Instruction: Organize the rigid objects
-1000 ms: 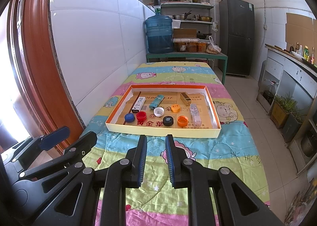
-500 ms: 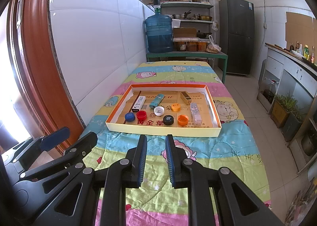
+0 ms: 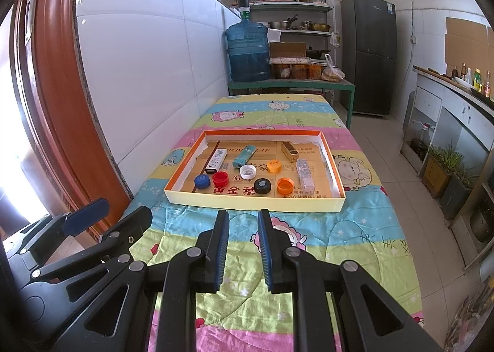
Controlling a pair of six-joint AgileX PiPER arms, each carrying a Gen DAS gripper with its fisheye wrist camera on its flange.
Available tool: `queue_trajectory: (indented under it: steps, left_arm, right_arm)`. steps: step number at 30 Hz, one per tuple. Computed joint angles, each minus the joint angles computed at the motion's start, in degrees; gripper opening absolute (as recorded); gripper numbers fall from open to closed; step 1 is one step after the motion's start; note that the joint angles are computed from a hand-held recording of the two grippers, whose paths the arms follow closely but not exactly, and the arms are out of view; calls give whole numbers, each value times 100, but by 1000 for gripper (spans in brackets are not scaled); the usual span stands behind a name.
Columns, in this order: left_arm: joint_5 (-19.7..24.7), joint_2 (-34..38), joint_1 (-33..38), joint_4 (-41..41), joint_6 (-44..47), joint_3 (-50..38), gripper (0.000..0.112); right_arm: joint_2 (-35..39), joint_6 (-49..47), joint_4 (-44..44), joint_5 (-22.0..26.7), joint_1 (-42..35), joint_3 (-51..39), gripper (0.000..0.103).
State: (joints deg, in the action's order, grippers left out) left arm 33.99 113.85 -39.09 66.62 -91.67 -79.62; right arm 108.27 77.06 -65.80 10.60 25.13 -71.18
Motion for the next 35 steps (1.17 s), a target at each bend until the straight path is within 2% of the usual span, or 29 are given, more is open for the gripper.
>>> queue_trajectory:
  steps: [27, 35]
  left_arm:
    - [-8, 6, 0, -49, 44, -17, 53]
    - [5, 4, -44, 136, -217, 130, 53]
  right_arm:
    - [23, 98, -83, -35, -11, 20, 19]
    - [24, 72, -57, -32, -12, 15, 19]
